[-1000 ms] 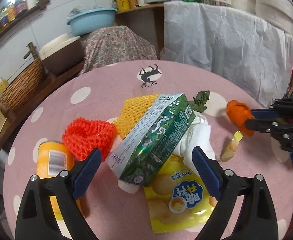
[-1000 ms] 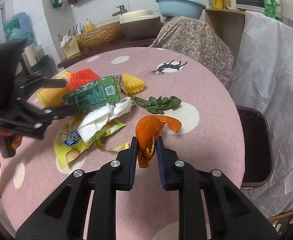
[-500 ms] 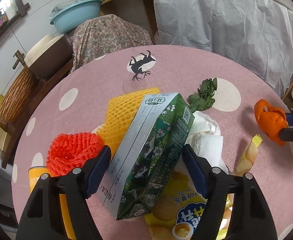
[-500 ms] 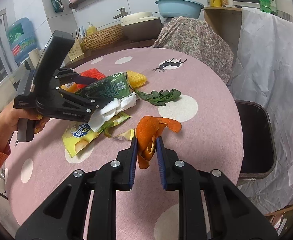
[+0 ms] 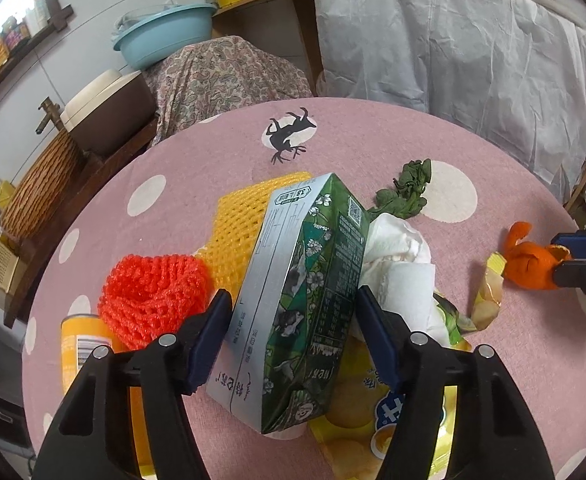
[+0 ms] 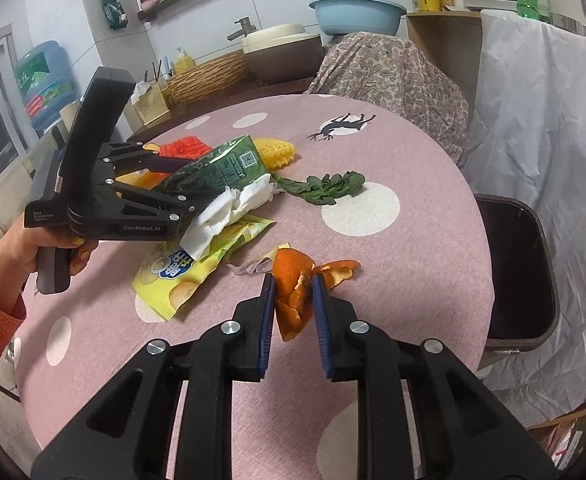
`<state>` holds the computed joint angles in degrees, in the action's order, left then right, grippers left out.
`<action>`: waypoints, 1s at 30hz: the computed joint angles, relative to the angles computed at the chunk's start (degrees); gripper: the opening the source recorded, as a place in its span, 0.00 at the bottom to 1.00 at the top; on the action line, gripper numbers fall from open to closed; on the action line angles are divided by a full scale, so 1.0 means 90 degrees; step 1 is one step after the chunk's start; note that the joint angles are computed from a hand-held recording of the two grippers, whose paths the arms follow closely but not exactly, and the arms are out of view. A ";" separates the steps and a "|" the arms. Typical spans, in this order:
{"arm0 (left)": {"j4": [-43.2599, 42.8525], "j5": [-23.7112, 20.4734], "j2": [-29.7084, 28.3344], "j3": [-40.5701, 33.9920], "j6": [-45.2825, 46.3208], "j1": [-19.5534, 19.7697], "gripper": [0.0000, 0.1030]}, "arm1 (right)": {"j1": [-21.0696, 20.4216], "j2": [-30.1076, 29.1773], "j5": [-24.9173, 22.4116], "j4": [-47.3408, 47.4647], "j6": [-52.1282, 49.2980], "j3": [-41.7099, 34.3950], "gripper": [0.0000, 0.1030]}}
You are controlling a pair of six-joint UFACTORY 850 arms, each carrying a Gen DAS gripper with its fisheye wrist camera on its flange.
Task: Collect trash
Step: 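Lift the orange peel with the right tool while the left tool closes on the green milk carton, then carry the peel and carton over the black bin and open both tools to drop them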
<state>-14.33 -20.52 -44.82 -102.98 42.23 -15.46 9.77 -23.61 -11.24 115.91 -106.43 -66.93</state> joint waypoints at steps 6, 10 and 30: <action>-0.1192 0.0301 0.0291 0.0452 0.0773 0.0106 0.60 | -0.0052 0.0049 -0.0134 0.0270 -0.0256 0.0082 0.17; -0.2551 0.0414 0.0562 0.0809 0.1744 0.0217 0.59 | -0.0069 0.0134 -0.0250 0.0324 -0.0325 0.0175 0.15; -0.6599 -0.0129 0.1194 0.1241 0.5069 -0.0206 0.59 | -0.0600 0.0727 -0.0757 0.1970 -0.2060 0.0706 0.14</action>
<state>-73.72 -21.68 -34.08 -91.81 87.85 -17.31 4.36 -17.07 -18.05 133.64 -124.98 -60.57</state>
